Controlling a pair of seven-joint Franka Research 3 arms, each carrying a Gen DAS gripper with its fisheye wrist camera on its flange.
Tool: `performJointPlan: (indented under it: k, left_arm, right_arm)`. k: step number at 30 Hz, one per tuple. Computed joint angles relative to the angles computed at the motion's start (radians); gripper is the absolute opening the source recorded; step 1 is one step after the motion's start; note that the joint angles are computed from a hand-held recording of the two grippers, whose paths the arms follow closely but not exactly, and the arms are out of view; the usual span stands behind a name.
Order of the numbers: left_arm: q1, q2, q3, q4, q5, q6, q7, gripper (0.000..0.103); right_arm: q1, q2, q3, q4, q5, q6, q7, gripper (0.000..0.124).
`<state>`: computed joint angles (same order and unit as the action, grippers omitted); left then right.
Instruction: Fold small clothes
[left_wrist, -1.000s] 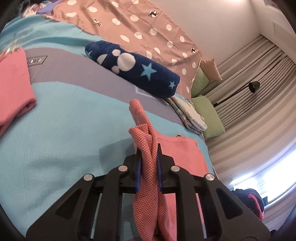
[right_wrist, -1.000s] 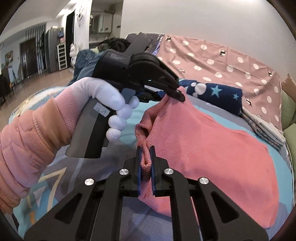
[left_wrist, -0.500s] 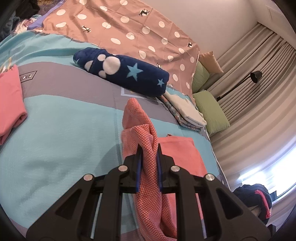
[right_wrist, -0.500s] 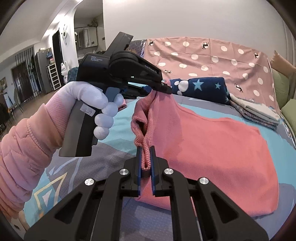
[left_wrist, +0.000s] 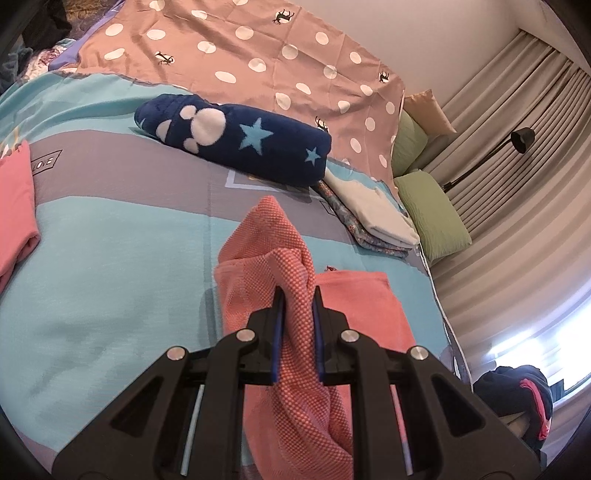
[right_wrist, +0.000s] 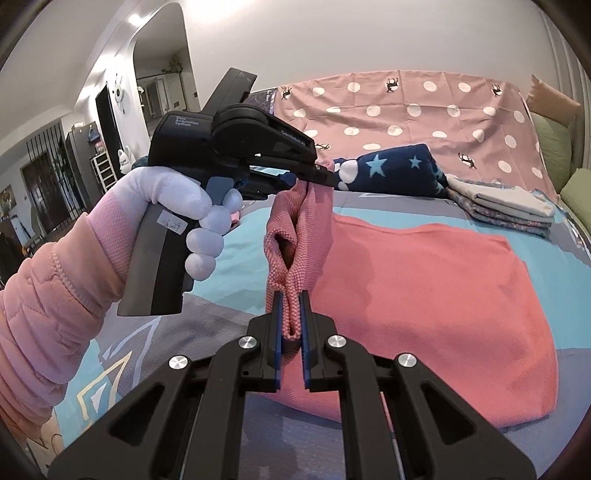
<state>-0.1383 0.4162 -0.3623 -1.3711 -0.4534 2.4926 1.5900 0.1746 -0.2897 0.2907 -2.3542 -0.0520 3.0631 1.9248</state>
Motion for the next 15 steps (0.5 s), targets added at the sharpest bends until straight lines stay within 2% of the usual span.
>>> performJointPlan:
  k: [3, 9, 12, 15]
  left_arm:
    - [-0.023, 0.021, 0.011, 0.034, 0.040, -0.020, -0.029, 0.013]
    - [-0.066, 0.058, 0.024, 0.089, 0.120, -0.043, -0.106, 0.013]
    - [-0.089, 0.077, 0.030, 0.121, 0.162, -0.054, -0.146, 0.013]
    - [-0.109, 0.093, 0.033, 0.150, 0.200, -0.063, -0.180, 0.013]
  right_arm:
    - [0.037, -0.006, -0.042, -0.021, 0.043, 0.011, -0.028, 0.008]
    - [0.189, -0.032, -0.186, -0.075, 0.232, 0.051, -0.168, 0.008]
    - [0.298, -0.046, -0.286, -0.094, 0.346, 0.071, -0.264, 0.008]
    - [0.466, -0.072, -0.436, -0.112, 0.483, 0.096, -0.382, 0.008]
